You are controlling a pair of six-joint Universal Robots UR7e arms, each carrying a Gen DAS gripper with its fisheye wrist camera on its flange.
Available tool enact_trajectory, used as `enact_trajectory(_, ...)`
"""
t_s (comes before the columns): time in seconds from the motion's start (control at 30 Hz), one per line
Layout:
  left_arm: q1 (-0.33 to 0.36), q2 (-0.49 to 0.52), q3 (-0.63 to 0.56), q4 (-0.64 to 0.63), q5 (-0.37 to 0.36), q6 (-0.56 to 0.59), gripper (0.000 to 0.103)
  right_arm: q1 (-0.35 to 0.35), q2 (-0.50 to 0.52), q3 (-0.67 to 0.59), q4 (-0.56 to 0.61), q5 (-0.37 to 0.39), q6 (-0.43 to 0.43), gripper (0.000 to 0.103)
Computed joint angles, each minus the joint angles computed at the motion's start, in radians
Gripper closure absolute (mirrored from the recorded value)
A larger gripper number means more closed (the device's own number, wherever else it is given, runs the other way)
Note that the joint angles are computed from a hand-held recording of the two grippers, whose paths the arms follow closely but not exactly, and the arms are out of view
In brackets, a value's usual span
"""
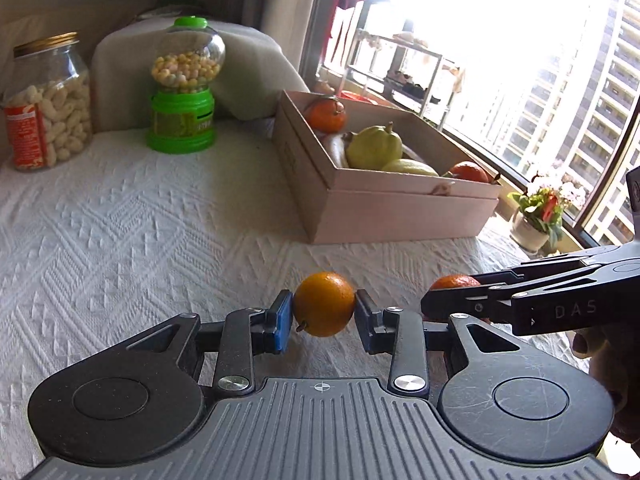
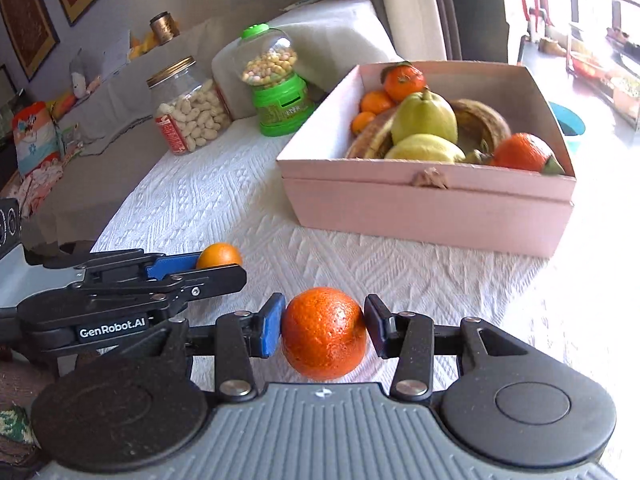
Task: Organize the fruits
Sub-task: 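Hold the small orange in the left gripper while the right gripper reaches the red orange, then grasp the red orange with the right gripper while the left gripper holds its orange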
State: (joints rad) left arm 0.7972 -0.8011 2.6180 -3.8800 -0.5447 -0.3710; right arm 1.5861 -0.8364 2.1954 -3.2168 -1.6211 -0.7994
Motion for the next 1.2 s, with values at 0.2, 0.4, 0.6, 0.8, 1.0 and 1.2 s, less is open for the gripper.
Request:
enact_trajectory(0.2,-0.019,-0.004,-0.038,0.11,0.0,-0.001,0.065,-0.094,-0.048,0.032,0.003,0.103,0.008,0.037)
enact_trajectory(0.4,-0.009,0.004,-0.064,0.166,-0.022,0.007,0.065,-0.12,-0.063,0.071,-0.12,0.118,-0.061,0.023)
enact_trajectory(0.6,-0.007,0.012,-0.073,0.198,-0.021,-0.006,0.065,-0.132,-0.035,0.073,-0.296,0.087,-0.06,0.02)
enact_trajectory(0.8,-0.006,0.012,-0.073,0.209,-0.026,-0.011,0.065,-0.149,-0.032,0.072,-0.353,0.069,-0.039,0.02)
enact_trajectory(1.0,-0.004,0.014,-0.079,0.219,-0.028,-0.006,0.065,-0.143,0.017,0.111,-0.538,0.048,-0.145,0.02)
enact_trajectory(1.2,-0.006,0.017,-0.074,0.211,-0.041,0.017,0.065,-0.157,0.004,0.136,-0.498,0.107,-0.131,0.02)
